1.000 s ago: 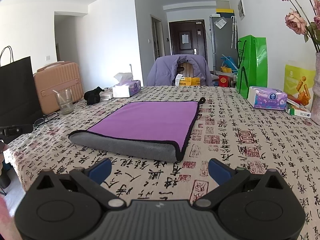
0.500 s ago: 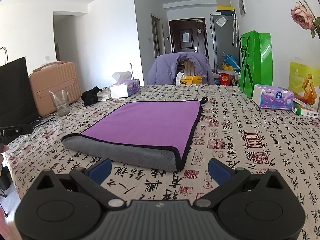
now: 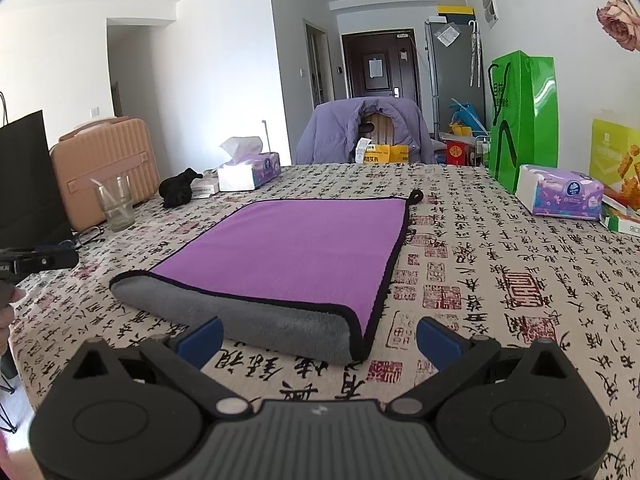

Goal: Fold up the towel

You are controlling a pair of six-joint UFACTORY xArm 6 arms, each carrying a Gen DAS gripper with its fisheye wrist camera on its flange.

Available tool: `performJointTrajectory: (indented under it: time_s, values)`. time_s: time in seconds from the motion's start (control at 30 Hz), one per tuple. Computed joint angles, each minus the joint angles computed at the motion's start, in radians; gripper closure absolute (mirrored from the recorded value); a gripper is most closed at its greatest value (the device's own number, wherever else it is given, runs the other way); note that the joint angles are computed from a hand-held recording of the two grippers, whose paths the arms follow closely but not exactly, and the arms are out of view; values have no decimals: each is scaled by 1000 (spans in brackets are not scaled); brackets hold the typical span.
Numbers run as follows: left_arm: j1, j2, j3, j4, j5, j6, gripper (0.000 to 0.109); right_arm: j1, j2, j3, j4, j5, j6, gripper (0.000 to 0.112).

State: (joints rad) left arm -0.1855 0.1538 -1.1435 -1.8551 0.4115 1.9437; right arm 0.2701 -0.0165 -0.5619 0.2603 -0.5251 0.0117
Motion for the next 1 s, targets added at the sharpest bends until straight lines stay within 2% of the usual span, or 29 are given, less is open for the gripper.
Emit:
performJointTrajectory:
  time_s: [0.23,0.47,0.57,0.63,0.7,0.77,1.0]
  values:
    - [-40,47,-57,49,-51,-15,6,-10,43,-65,-7,43,-30,9]
    - [-69,105,-117,214,-95,-143,6,-23,87,-137,6,93,-67,9]
    - [-82,127,-137,287,-116,-190,11,-28,102,-161,7,122,-86,12]
    - [-90,140,-150,312,-125,-210,16,-38,113,-178,-21,144,-71,17]
    - [-92,153,-161,352,-119,-246,27,-34,124,-196,7,166,-102,25]
    - [-94,163,-168,395,-108,-277,32,-30,137,-213,30,182,-134,30]
    - [-97,183,-177,506,-87,-354,40,-40,153,-238,0,231,-133,54]
